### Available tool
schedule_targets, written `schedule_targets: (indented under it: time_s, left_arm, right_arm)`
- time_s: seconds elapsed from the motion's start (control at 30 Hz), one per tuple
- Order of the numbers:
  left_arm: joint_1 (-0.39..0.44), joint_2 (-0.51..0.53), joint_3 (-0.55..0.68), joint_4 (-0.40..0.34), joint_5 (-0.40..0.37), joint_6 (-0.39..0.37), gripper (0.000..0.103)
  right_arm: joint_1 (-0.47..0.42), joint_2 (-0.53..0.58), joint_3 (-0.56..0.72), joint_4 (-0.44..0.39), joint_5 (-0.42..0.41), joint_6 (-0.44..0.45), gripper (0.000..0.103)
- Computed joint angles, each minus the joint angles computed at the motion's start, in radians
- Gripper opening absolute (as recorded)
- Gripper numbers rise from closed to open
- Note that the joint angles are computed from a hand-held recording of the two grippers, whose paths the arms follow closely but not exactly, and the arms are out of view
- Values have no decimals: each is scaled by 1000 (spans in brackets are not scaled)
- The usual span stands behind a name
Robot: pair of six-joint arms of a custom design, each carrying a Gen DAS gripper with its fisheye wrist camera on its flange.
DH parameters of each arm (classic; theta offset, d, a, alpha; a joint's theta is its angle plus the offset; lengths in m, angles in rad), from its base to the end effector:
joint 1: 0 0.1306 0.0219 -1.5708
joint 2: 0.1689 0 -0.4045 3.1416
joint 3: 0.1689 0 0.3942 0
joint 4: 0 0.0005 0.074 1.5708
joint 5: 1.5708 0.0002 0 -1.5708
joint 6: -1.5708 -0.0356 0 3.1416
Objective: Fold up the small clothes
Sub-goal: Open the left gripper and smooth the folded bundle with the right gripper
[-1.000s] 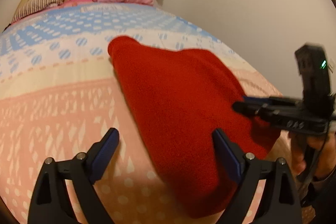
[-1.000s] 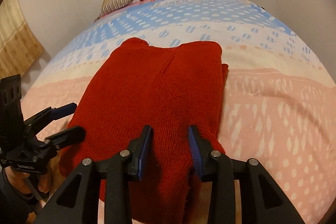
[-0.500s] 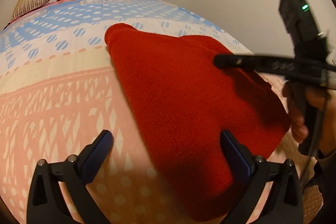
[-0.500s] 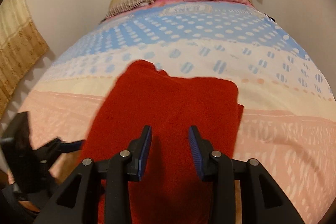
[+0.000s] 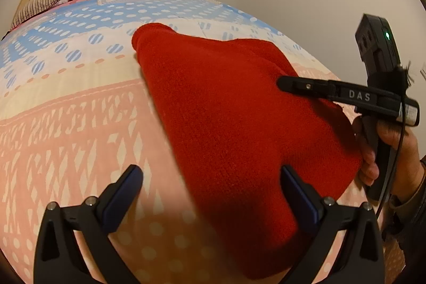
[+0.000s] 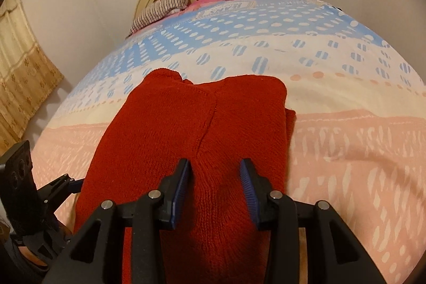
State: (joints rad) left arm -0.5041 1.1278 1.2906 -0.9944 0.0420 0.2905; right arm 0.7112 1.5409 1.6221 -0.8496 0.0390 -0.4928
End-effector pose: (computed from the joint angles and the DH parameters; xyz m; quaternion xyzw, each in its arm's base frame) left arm 0.3274 -0.1829 0.5028 0.1069 0.9261 -0.1578 0.3255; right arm 0.4175 0.3572 0.4869 -0.0927 0.9158 0.2063 0.3320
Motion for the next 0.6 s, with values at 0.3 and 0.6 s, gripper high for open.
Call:
schedule_targets:
  time_s: [0.3, 0.6]
  left_arm:
    - [-5, 0, 5, -4, 6, -8, 103]
    - [23, 6, 39, 38, 25, 23, 103]
  right_arm:
    - [-4, -33, -57, 57, -1, -34, 42]
    - [-6, -62, -112, 118, 2, -62, 43]
